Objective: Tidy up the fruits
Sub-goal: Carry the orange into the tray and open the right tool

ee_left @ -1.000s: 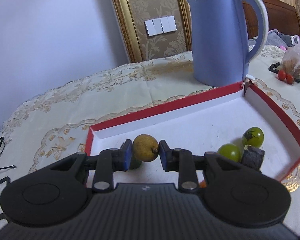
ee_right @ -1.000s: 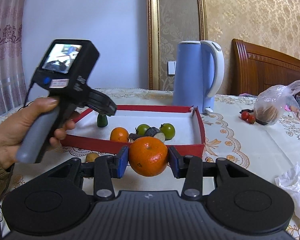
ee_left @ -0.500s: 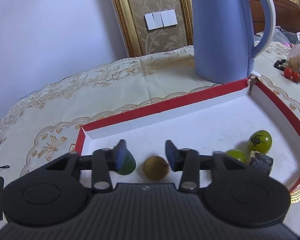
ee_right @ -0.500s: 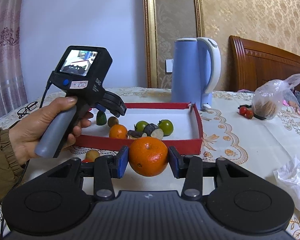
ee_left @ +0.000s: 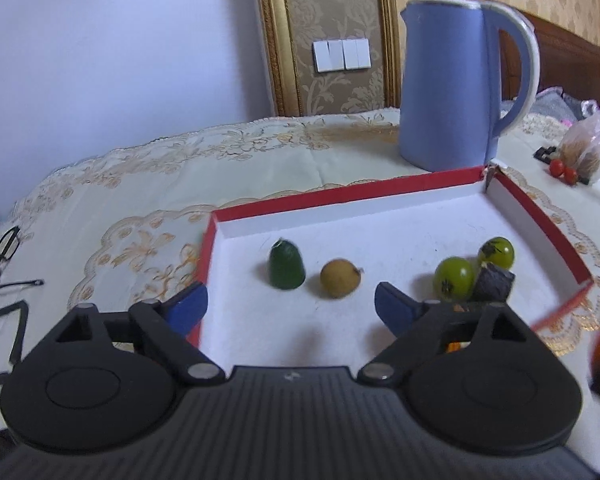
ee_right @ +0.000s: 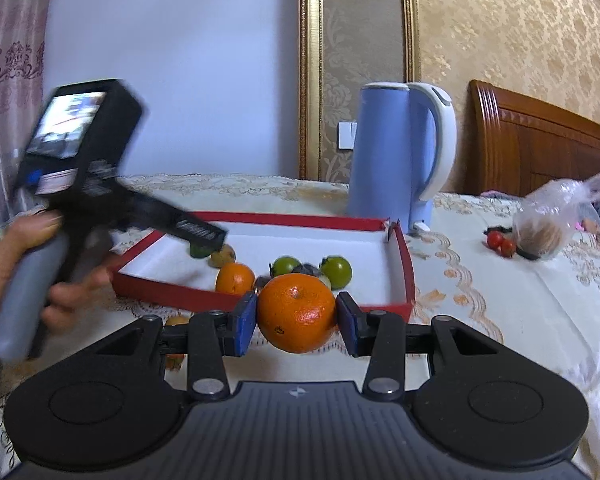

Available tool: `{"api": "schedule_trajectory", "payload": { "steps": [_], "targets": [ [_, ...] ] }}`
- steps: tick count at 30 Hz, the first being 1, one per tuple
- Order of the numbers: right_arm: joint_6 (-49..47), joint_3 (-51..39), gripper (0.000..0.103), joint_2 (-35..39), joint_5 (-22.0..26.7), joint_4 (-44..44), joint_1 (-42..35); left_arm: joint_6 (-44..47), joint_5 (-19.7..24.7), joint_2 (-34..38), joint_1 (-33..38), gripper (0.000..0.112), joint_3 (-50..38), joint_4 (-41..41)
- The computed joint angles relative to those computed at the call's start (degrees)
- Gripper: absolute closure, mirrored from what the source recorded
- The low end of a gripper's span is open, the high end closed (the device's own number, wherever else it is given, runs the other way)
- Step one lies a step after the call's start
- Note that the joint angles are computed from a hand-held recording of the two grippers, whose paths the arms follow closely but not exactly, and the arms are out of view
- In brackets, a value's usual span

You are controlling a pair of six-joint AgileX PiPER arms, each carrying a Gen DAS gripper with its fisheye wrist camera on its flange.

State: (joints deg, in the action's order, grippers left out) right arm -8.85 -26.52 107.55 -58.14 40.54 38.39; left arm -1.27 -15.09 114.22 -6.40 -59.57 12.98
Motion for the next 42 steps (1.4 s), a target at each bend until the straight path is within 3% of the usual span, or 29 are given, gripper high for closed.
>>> {"api": "schedule_trajectory", "payload": {
  "steps": [10, 17, 22, 28, 38, 42],
  "targets": [
    [-4.6, -13.7, 0.061, 1.3, 13.9, -5.9, -10.7, -9.8, -6.4, -5.0, 6.4, 0.009, 9.7, 10.9],
    [-12.9, -26.4, 0.061, 5.9, 22.2, -0.2, -14.3, -12.1, -7.4, -5.8, 9.0, 0.009, 11.7, 13.6],
    [-23.3, -35.8, 0.061, 10.5, 27.5, 9.2, -15.4, -12.8, -7.8, -5.9, 10.0, 0.009, 12.6, 14.6],
    [-31.7, -42.5, 0.061, 14.3, 30.4, 17.4, -15.8, -12.6, -8.3, -5.6, 10.5, 0.009, 13.3, 14.6],
    [-41.9, -47.9, 0.060, 17.3, 31.4, 27.3, -15.7, -14.3, -8.0, -5.7, 11.4, 0.009, 13.3, 16.3],
    [-42.3, -47.9, 0.052, 17.3, 30.6, 27.8, -15.3, -13.5, -7.7, -5.9, 11.2, 0.009, 13.5, 15.3]
  ]
}}
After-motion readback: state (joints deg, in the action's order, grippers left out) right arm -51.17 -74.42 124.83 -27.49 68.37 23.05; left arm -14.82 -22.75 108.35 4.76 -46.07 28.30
